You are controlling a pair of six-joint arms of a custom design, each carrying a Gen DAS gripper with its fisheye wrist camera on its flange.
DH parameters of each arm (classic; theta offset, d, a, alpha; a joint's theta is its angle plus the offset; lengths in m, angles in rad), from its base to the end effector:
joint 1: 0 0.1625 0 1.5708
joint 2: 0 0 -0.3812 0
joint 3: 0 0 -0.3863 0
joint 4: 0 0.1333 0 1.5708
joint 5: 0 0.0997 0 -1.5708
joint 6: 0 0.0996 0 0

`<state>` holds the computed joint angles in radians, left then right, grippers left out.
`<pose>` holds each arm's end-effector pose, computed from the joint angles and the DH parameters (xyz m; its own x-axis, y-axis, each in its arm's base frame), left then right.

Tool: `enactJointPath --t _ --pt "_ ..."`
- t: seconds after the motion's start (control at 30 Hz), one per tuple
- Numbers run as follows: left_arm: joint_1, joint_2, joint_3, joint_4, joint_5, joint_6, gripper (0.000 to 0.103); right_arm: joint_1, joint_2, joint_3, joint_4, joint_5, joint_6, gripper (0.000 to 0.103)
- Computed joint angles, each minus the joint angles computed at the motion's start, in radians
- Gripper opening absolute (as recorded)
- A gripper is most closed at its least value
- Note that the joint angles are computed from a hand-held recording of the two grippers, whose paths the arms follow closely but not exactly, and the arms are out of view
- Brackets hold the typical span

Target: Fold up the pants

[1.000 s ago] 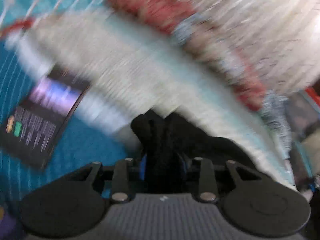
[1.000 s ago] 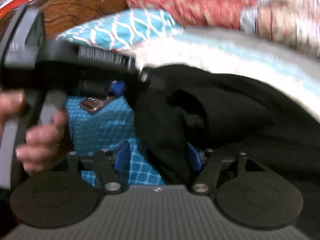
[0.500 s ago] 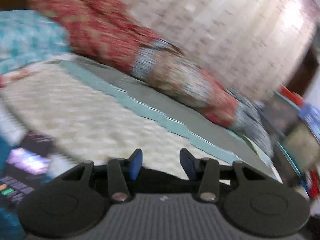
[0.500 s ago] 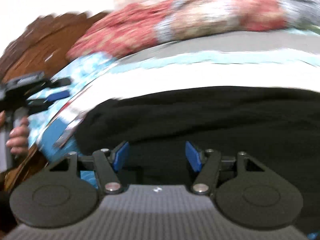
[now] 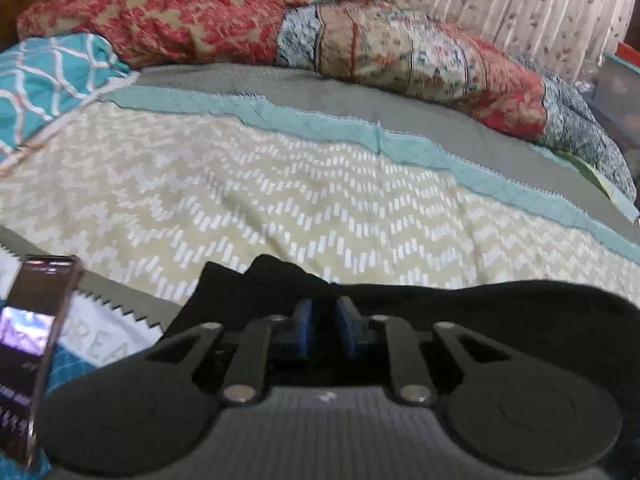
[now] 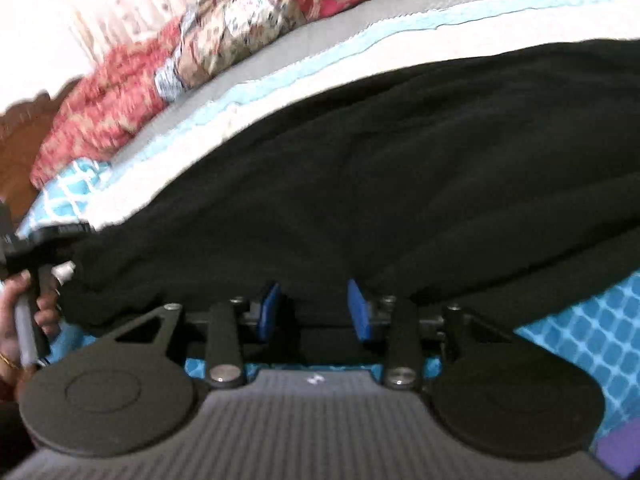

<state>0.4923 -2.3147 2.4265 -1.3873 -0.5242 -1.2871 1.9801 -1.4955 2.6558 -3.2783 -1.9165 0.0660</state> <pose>-0.0783 -0.2911 0.3232 -0.8135 -0.2773 -0.5112 0.2220 0.6644 -0.7137 0.2174 -0.2510 0.1603 -0.9537 -0.1605 0.2544 -0.2776 0.7958 -0.5383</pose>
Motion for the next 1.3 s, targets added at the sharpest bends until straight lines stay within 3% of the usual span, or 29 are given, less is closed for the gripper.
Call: enactJointPath --t 0.13,0.2,0.27,0.37,0.5,0.6,0.67,0.7,0.8,0.9,1.0,1.1,1.2,1.3 --pt "-0.18 -0.018 -0.037 0.255 0.019 -0.247 0.033 -0.058 -0.164 0.088 -0.235 -0.082 -0.028 0.043" --pt "-0.228 0.002 -0.038 0.237 0.008 -0.272 0.035 -0.105 -0.241 0.123 -0.363 -0.155 -0.054 0.049" --pt "-0.238 0.023 -0.017 0.107 -0.019 -0.196 0.038 -0.178 -0.285 0.141 -0.498 -0.21 -0.085 0.057" --pt "-0.203 0.096 0.031 -0.175 -0.111 -0.031 0.04 -0.373 -0.364 0.153 -0.581 -0.137 -0.121 0.062" --pt "-0.144 0.234 0.062 -0.442 -0.245 0.077 0.04 -0.632 -0.488 0.144 -0.481 0.089 -0.096 0.063" --pt "-0.127 0.32 0.064 -0.522 -0.308 0.113 0.04 -0.712 -0.503 0.115 -0.424 0.161 -0.121 0.063" --pt "-0.115 0.367 0.056 -0.542 -0.336 0.115 0.04 -0.712 -0.472 0.09 -0.408 0.142 -0.12 0.062" --pt "-0.104 0.381 0.051 -0.542 -0.351 0.108 0.04 -0.717 -0.456 0.085 -0.415 0.142 -0.12 0.06" --pt "-0.09 0.38 0.052 -0.53 -0.373 0.08 0.04 -0.751 -0.482 0.086 -0.39 0.167 -0.179 0.021" --pt "-0.095 0.36 0.059 -0.51 -0.37 0.075 0.04 -0.697 -0.456 0.082 -0.435 0.145 -0.253 0.017" --pt "-0.094 0.346 0.06 -0.505 -0.363 0.074 0.04 -0.547 -0.418 0.066 -0.429 0.104 -0.387 0.016" --pt "-0.091 0.319 0.07 -0.505 -0.365 0.069 0.04 -0.34 -0.301 0.041 -0.438 0.012 -0.596 0.016" --pt "-0.103 0.281 0.081 -0.489 -0.364 0.054 0.04 -0.193 -0.216 0.038 -0.356 -0.037 -0.746 0.016" --pt "-0.132 0.223 0.091 -0.434 -0.352 0.025 0.041 -0.11 -0.106 0.028 -0.245 -0.123 -0.794 0.017"
